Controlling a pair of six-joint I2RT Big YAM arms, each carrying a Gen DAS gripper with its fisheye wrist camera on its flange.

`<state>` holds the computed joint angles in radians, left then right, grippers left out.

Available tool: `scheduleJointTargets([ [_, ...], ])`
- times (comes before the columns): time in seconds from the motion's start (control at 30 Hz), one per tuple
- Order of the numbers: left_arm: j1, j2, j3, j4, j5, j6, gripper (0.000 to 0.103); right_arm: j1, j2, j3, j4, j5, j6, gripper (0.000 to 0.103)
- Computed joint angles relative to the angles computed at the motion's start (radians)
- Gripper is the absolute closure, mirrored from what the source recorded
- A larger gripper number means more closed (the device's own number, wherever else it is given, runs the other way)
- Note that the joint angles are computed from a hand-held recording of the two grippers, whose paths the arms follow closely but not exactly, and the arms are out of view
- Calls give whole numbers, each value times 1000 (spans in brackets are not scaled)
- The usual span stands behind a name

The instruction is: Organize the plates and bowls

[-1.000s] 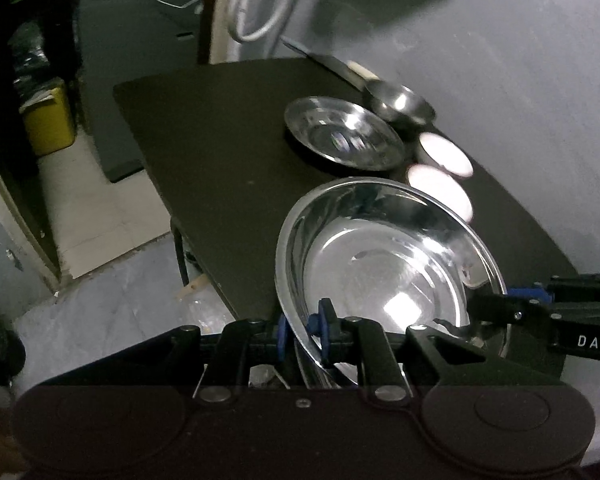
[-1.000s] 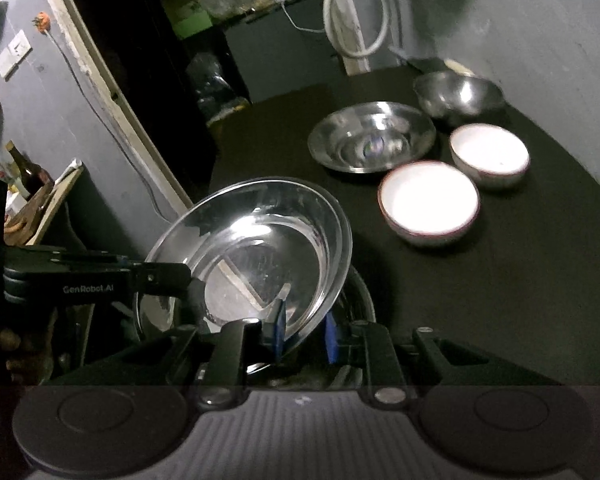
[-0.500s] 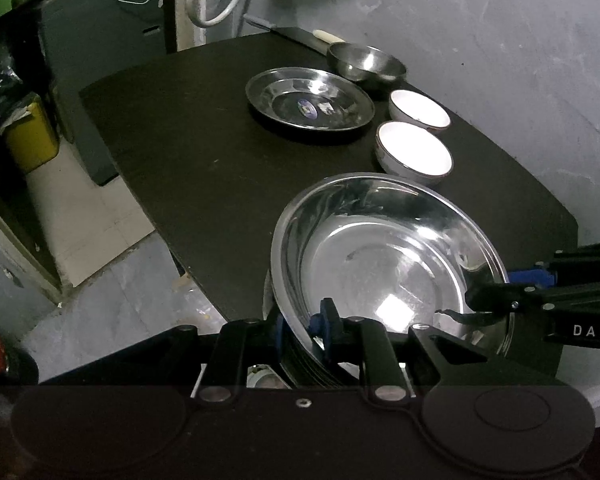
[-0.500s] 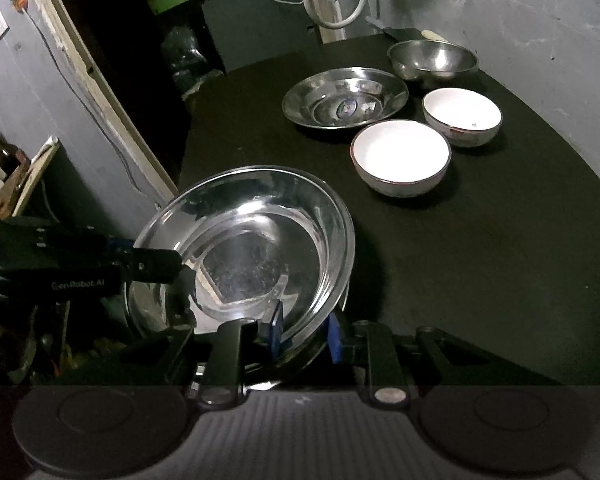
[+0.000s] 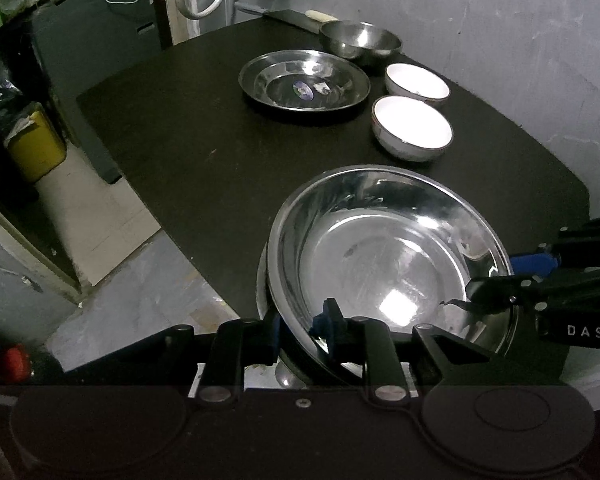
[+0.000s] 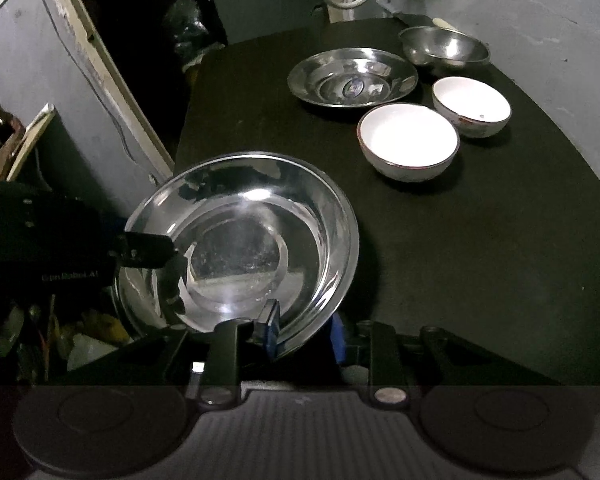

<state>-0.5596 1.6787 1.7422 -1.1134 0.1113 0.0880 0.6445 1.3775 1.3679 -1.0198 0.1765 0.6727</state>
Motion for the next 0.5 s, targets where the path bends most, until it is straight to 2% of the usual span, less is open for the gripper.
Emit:
scheduleJointTargets([
  [0.5, -18, 1, 4, -9, -64, 26, 76, 1, 13, 4, -9, -18, -14, 72],
])
